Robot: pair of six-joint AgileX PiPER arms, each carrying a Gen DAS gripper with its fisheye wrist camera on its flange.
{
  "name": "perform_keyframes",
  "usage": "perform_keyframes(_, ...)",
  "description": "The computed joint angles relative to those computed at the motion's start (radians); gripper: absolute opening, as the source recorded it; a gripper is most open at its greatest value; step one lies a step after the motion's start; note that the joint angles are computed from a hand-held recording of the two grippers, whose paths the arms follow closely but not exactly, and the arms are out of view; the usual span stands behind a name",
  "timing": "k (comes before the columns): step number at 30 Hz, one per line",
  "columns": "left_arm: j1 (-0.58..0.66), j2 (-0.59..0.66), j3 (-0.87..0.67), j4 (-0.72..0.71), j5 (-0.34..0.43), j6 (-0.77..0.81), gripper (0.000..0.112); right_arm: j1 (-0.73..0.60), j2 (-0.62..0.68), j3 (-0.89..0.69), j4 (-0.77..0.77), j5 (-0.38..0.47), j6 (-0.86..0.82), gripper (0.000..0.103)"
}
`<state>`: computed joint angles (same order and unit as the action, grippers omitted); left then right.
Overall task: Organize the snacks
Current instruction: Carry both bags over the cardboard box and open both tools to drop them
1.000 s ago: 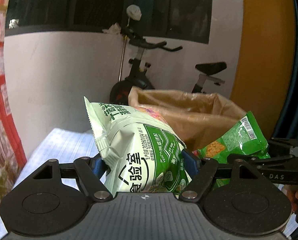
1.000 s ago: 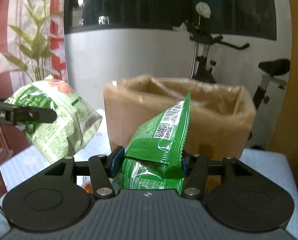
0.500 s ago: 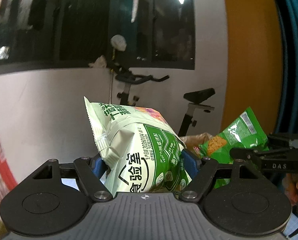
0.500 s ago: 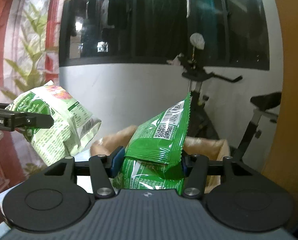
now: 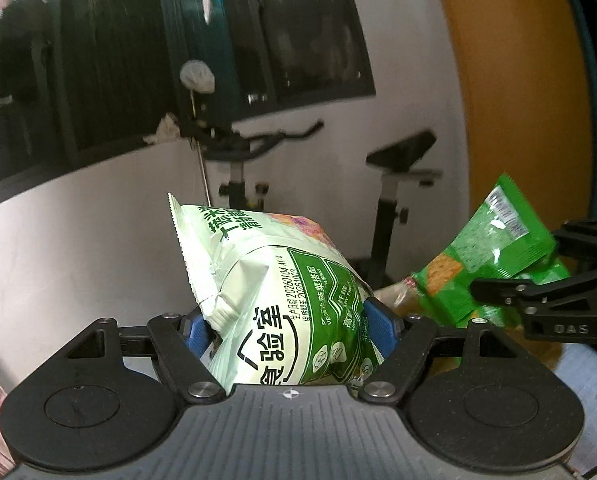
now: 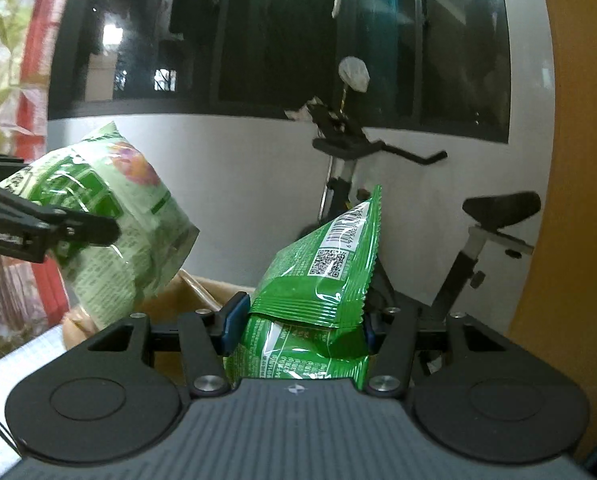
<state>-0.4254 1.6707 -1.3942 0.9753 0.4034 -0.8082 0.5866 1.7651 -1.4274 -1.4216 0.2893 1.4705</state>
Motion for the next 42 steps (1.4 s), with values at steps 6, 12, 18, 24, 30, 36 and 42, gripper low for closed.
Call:
perform_keyframes(6, 0.013, 0.170, -0.169, -0.247, 0.064, 0.282, 0.079, -0.039, 0.091, -0.082, 0.324, -0.005, -0.285, 0.056)
perform_keyframes(12, 0.084, 0.252, -0.260, -0.595, 0.107, 0.597, 0.081, -0.059, 0.147, -0.148, 0.662, 0.049, -0.596, 0.060)
perform_keyframes(18, 0.097, 0.203, -0.193, -0.556, 0.059, 0.540, 0.085, -0.058, 0.132, -0.132, 0.642, 0.051, -0.572, 0.073)
perform_keyframes(24, 0.086, 0.112, -0.120, -0.463, 0.025, 0.408, 0.085, -0.069, 0.043, -0.029, 0.684, -0.048, -0.569, 0.075)
perform_keyframes(30, 0.074, -0.047, 0.001, -0.335, 0.008, 0.218, 0.085, -0.046, -0.067, 0.047, 0.579, -0.063, -0.389, 0.086)
perform_keyframes(36, 0.041, -0.205, 0.132, -0.166, 0.047, 0.005, 0.085, 0.028, -0.179, 0.155, 0.322, -0.038, -0.118, 0.090)
perform_keyframes(42, -0.005, -0.390, 0.355, -0.031, 0.089, -0.225, 0.085, 0.116, -0.269, 0.331, -0.041, -0.050, 0.272, 0.091)
